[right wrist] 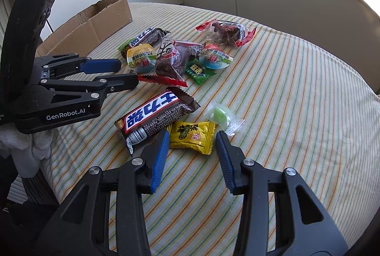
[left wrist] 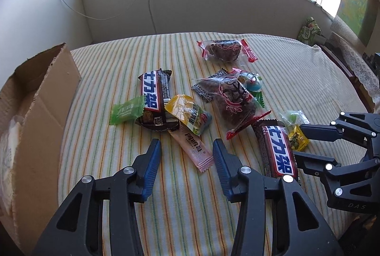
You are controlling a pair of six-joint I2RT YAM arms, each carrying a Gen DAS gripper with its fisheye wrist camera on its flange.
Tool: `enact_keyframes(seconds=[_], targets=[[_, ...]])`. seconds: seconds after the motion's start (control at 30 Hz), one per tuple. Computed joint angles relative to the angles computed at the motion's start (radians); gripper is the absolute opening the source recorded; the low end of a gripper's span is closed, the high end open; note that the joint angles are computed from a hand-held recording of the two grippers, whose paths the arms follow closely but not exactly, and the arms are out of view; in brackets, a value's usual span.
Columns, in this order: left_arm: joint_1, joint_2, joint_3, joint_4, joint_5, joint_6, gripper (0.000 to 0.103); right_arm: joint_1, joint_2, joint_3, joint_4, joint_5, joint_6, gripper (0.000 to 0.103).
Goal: Organize snacks
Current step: 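Grasp the pink candy with the left tool while the right grasps the yellow sweet, then carry the pink candy and yellow sweet in both tools to the box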
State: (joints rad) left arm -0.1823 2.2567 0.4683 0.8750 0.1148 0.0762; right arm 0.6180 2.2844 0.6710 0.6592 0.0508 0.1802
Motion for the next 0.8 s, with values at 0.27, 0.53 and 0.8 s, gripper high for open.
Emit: enact_keyframes(seconds=[0.27, 0.53, 0.8], targets=[[-0.041, 0.001, 0.027, -0.030, -0.044, -0.026, 0.043, 0.006, -0.006, -0.010, 0.006, 0.007, 0.001, 0.034], [0.010, -0.009, -0.012, 0.008, -0.008, -0.016, 0.018, -0.017, -0.010, -0.034, 0.032, -0.015, 0.001, 0.022], [0.060, -0.005, -0.061, 0.084, 0.052, -0.046, 0.017, -0.010, -0.019, -0.065, 0.070, -0.006, 0.028, 0.011]])
